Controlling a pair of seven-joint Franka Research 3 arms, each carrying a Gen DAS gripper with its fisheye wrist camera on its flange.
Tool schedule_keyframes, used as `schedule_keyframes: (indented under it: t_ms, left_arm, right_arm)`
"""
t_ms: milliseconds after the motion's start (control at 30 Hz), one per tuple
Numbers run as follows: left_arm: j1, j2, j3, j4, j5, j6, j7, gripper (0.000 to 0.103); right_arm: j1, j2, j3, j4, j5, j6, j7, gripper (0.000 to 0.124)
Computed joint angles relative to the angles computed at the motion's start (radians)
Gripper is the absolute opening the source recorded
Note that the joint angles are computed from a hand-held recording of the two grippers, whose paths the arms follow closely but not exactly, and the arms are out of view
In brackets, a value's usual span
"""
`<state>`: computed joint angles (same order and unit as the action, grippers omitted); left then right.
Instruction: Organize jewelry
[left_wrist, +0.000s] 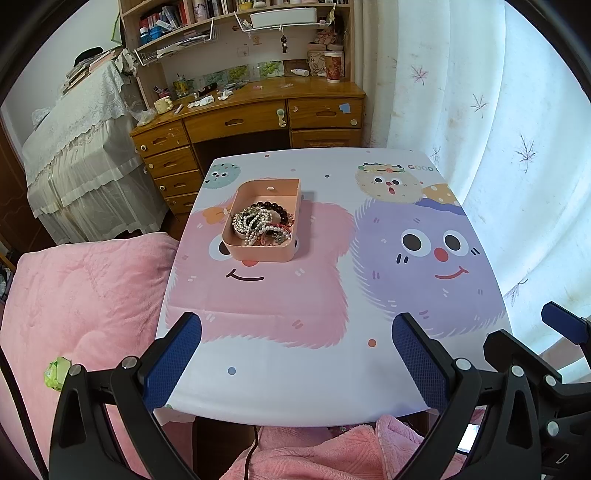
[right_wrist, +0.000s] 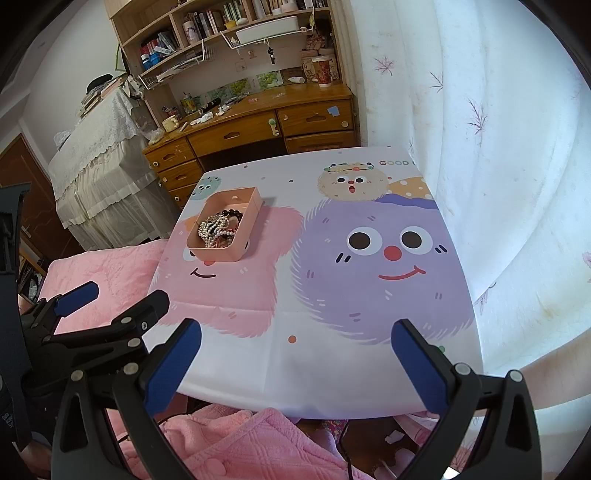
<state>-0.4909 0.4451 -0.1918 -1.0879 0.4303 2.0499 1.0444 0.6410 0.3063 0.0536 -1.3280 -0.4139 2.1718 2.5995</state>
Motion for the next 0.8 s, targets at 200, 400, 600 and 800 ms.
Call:
schedule_keyframes:
  t_ms: [200,400,600,800]
  left_arm:
    - [-0.008,0.022,0.003,0.038,0.002,-0.015,0.008,0.102]
    - [-0.020,0.042,0.008,0.074,0.002,-0.032,0.017,0.102]
    - [-0.025,0.052,0.012,0.089,-0.001,-0.038,0.020,0.102]
    - [-0.028,0.053,0.015,0.091,0.000,-0.039,0.020,0.102]
  right_arm:
    - [0.000,0.004,-0.001,0.009,0.001,-0.005,0.000,0.103]
    - [-0.002,0.004,-0.003,0.010,0.003,-0.005,-0.004,0.103]
    - [-0.004,0.002,-0.003,0.005,0.003,-0.002,-0.005,0.103]
    - [-0.005,0.002,-0.003,0.005,0.006,-0.001,-0.007,0.103]
